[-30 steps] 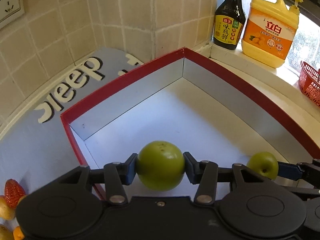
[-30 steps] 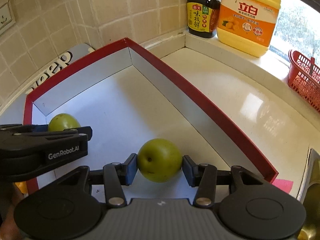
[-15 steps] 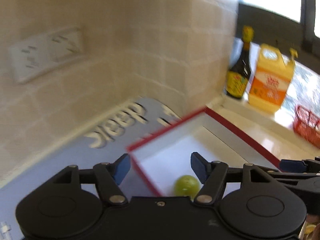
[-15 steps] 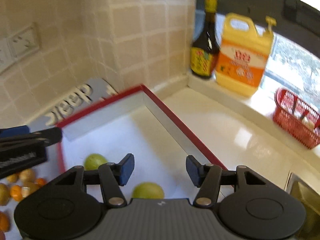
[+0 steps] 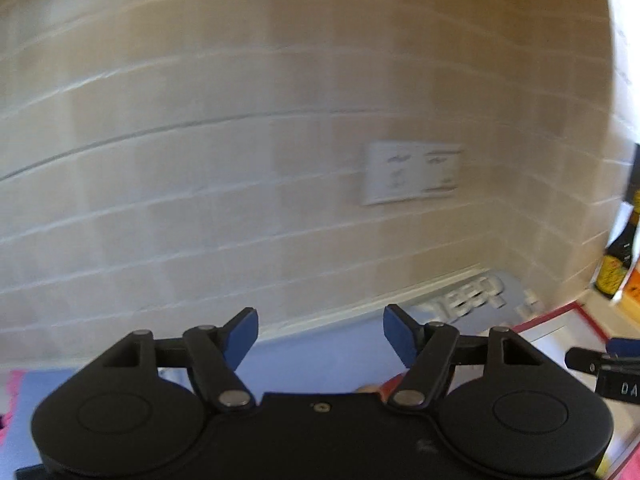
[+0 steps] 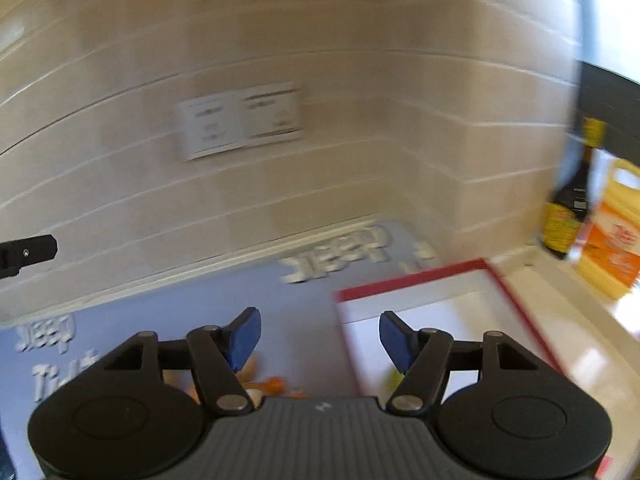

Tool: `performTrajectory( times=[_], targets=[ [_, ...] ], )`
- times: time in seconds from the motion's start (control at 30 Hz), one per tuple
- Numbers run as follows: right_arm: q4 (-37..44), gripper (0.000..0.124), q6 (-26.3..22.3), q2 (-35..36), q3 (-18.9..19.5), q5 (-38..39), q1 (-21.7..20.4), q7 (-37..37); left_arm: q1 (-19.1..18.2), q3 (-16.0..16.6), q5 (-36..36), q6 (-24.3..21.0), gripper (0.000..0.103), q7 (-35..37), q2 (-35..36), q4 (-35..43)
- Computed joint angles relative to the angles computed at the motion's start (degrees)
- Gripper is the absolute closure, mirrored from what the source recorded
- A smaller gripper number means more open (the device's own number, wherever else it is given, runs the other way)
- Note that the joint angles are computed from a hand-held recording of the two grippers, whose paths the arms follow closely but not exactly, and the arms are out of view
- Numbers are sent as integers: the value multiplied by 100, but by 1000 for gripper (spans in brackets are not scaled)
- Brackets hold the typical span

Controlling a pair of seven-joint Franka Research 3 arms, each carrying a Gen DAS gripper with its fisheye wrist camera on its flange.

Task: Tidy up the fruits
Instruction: 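Move both open tools back to the oranges on the mat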

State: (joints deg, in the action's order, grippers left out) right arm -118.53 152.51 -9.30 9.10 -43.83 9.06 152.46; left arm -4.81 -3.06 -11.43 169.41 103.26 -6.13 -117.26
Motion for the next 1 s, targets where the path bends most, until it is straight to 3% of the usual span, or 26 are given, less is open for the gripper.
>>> performTrajectory(
  times=[0.2, 0.43, 0.6, 0.83, 1.0],
  targets=[
    [650, 56, 261, 1050, -163, 1338, 558, -1142, 317, 172, -46, -769, 20, -71, 103, -291],
    [1371, 62, 80, 2069, -452, 2194, 1054, -1946, 465, 33, -1523, -1667, 20, 1119, 541, -321],
    [1879, 62, -146, 2584, -725, 2526, 1291, -2465, 535, -156, -2552, -1904, 18, 2189, 634, -361],
    [2748, 68, -863, 3272, -941, 3033, 1472, -3342, 600, -389, -2952, -2262, 19, 2601, 914, -77],
    [2753, 74, -921, 3313, -1003, 3248, 1541, -3544, 589, -473, -2814, -2341, 20, 2465, 1004, -53]
  ],
)
